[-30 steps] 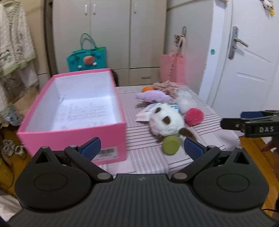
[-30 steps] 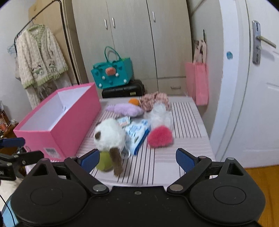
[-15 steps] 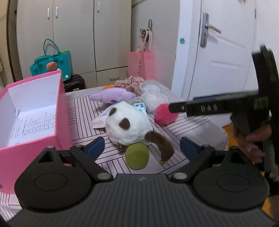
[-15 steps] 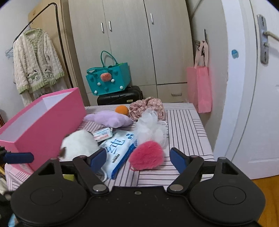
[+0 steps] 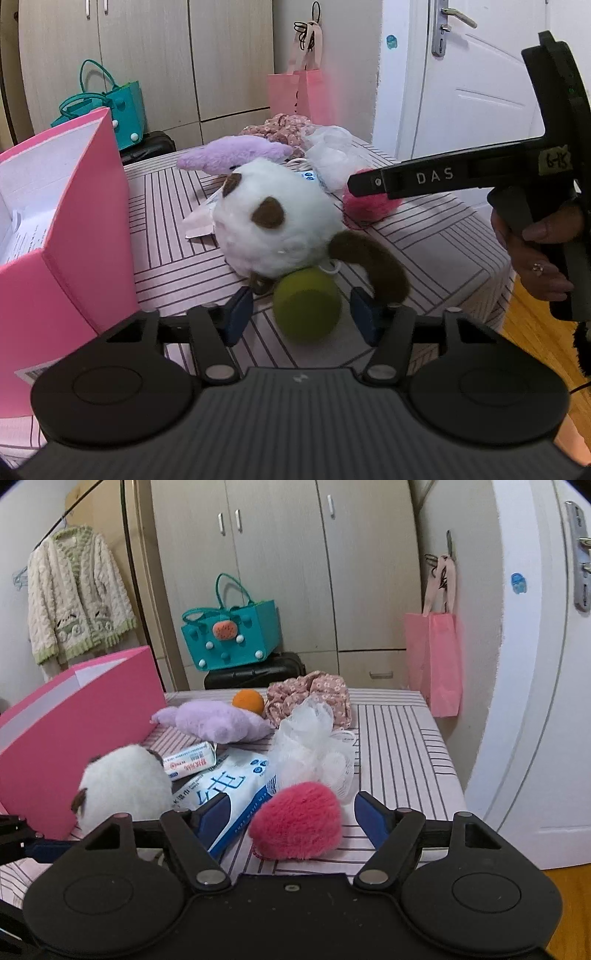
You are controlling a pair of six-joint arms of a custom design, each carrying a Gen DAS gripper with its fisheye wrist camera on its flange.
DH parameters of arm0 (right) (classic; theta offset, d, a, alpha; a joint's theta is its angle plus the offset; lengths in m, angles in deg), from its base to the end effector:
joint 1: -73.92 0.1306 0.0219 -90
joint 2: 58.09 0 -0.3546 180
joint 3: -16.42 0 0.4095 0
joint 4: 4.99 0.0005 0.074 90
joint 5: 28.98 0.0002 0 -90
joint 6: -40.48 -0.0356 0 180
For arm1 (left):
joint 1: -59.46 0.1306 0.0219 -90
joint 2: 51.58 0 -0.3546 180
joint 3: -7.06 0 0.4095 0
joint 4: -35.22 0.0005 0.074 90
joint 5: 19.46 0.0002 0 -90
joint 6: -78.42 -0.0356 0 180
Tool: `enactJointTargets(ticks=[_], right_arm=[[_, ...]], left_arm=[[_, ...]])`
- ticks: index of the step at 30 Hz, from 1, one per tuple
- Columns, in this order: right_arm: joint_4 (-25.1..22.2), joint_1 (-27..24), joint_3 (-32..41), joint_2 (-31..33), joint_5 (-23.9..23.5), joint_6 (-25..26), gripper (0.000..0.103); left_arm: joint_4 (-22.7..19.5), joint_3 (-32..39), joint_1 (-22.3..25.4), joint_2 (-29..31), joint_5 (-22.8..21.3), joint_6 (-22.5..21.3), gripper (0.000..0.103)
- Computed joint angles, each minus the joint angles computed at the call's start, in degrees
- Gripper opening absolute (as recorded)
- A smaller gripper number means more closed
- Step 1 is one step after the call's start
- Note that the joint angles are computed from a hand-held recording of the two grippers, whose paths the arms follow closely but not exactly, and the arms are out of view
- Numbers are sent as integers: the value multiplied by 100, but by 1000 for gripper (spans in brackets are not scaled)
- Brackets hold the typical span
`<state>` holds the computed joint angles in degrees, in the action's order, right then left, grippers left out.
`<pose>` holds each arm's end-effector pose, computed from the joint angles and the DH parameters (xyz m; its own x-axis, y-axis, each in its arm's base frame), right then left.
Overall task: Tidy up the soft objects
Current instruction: 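Grasp the green fuzzy ball with the left tool while the right tool grasps the pink pompom, then carry the green ball with the left tool while the right tool carries the pompom to the pink box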
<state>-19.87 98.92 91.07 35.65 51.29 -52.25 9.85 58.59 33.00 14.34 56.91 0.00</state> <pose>0.4711 0.2258 0.2894 -0.5317 -0.1961 -0.8239 -0.5188 0.8443 0.1338 0.3233 -0.1521 0.2830 -0.6153 0.0883 -0.7833 0.1504 0.9886 -0.0067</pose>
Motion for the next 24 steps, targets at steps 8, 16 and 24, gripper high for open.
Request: enactJointTargets(ticks=[8, 16, 24], right_arm=[[-385, -88, 252, 305, -233, -119, 55], [-297, -148, 80, 162, -254, -284, 50], [-428, -144, -174, -215, -405, -253, 50]], left_arm=[[189, -21, 134, 126, 285, 89, 48], [120, -13, 161, 109, 410, 311, 38], [-40, -12, 143, -26, 360, 487, 37]])
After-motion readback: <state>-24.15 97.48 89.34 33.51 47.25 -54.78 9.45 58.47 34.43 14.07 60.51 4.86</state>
